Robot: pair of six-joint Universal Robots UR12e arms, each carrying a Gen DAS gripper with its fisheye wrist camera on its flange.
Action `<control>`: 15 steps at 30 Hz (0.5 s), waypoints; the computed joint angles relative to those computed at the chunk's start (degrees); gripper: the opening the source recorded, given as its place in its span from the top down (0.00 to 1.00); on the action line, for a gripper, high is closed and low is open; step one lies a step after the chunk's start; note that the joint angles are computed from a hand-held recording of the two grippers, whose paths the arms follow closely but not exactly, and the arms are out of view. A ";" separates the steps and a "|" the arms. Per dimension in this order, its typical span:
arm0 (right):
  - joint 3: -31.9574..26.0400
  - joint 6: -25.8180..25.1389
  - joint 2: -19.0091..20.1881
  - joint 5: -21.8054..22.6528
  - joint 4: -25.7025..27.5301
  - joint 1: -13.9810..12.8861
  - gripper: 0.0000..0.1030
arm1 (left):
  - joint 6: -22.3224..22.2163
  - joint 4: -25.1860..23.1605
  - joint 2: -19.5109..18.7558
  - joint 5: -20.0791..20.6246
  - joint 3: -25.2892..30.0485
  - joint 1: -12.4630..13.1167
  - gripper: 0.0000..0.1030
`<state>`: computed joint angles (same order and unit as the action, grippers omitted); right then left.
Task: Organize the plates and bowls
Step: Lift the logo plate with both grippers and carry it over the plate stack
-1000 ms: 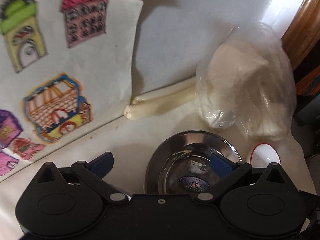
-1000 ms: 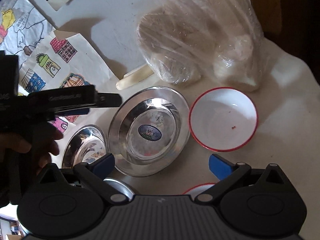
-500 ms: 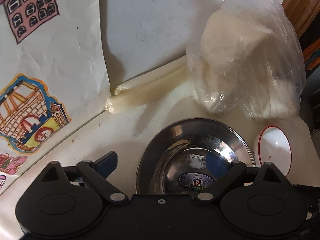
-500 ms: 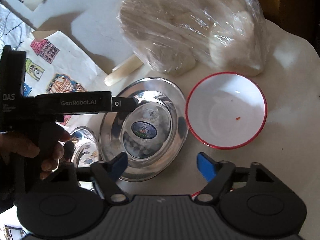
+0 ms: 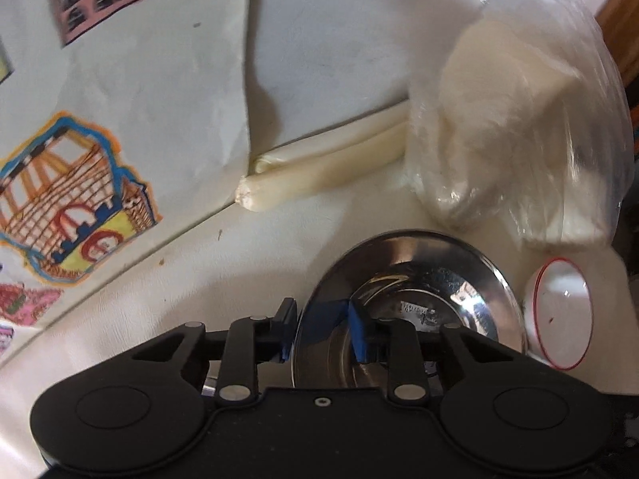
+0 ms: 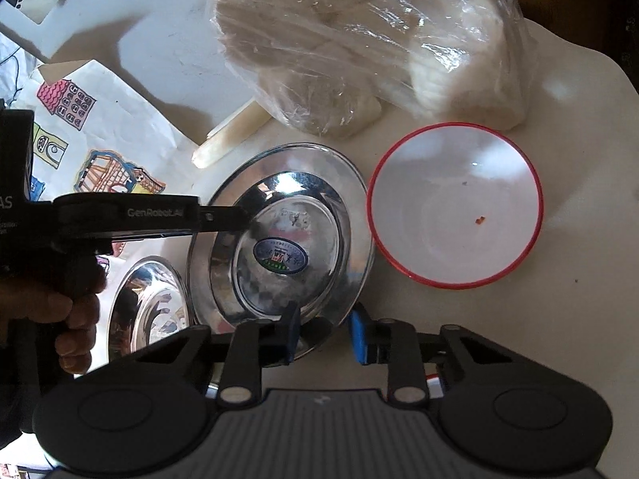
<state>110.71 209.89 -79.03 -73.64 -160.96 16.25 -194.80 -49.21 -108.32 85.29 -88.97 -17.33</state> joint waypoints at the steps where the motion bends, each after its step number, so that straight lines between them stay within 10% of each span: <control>1: 0.06 0.11 0.00 0.11 -0.07 -0.04 0.72 | -0.25 0.00 0.12 0.01 -0.07 0.03 0.71; 15: 1.51 4.09 -0.13 -0.34 -3.50 -0.53 0.73 | -4.17 -0.54 1.32 1.60 1.24 -0.43 0.72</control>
